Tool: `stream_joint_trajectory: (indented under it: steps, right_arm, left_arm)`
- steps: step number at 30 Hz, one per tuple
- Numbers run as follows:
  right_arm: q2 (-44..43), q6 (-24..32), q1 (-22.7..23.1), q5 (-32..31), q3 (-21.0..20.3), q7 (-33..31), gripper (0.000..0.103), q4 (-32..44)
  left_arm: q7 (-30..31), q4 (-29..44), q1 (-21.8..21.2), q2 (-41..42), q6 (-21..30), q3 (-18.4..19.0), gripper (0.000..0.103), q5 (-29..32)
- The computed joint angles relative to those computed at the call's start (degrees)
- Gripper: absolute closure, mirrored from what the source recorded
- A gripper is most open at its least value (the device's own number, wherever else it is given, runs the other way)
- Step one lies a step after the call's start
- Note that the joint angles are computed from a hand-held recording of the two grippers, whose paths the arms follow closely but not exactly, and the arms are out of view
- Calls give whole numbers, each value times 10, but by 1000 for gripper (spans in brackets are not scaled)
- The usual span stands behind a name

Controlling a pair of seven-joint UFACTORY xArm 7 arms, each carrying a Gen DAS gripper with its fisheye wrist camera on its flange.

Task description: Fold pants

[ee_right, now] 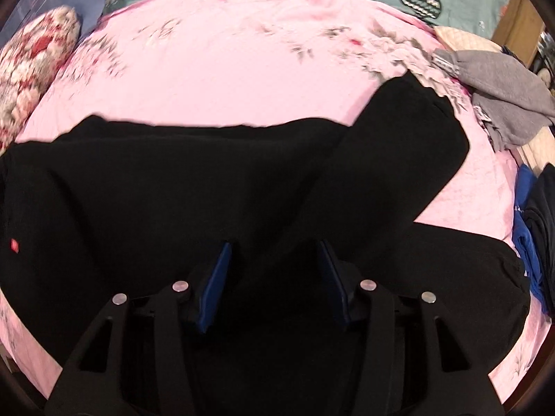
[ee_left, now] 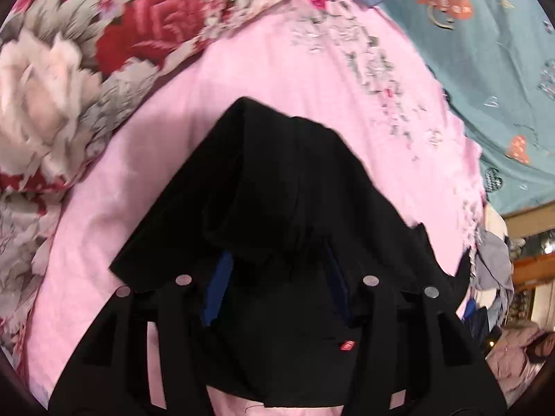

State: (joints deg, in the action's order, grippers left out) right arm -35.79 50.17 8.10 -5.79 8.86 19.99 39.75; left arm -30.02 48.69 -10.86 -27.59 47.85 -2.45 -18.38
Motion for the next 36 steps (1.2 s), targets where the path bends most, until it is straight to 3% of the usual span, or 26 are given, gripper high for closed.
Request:
stream_joint_trajectory:
  steps: [1,2,3,4,5,6,8,13,16,20,25,30,33,34,36]
  right_arm:
    - [-2,3,0,3,-5,-1,69,0]
    - [-3,8,-1,7,-8,-1,75,1]
    - [-2,11,-5,8,-11,0,78,3]
    - [-2,14,-11,5,-10,7,87,5]
    - [-5,14,-14,4,-9,12,95,2]
    - [-10,7,-16,7,-12,16,99,-4]
    - [-32,-22,-12,38,-33,23,101,-28]
    - [-113,-29,-14,78,-64,14,101,-53]
    - [-175,-2,-20,90,-69,7,101,-56]
    - [-240,48,-16,107,-69,1,101,-70]
    - [-300,97,-4,139,-71,1,101,-117]
    - [-326,94,-5,149,-55,11,101,-159]
    - [-342,72,-2,140,-43,13,100,-178]
    - [-338,75,3,134,-45,5,97,-174]
    - [-327,98,6,121,-43,-7,71,-152]
  left_arm:
    - [23,-4,-8,3,-16,6,28,-9]
    - [38,-3,-11,11,-22,8,25,-8]
    - [34,3,-7,20,-13,5,28,-1]
    - [30,3,-4,24,-11,5,37,-3]
    - [9,3,7,25,-14,-5,69,13]
    - [4,4,12,25,-17,-9,85,27]
    - [28,1,3,21,-23,0,87,19]
    - [36,11,3,-25,-4,-6,87,43]
    - [52,23,-5,-40,6,3,87,30]
    - [35,28,7,-63,41,-17,87,60]
    - [24,-11,15,-98,90,-22,86,82]
    - [14,-44,23,-86,89,-27,83,98]
    - [7,-39,25,-73,97,-39,76,118]
    - [10,-33,24,-73,104,-42,76,128]
    - [22,-19,20,-79,127,-43,66,144]
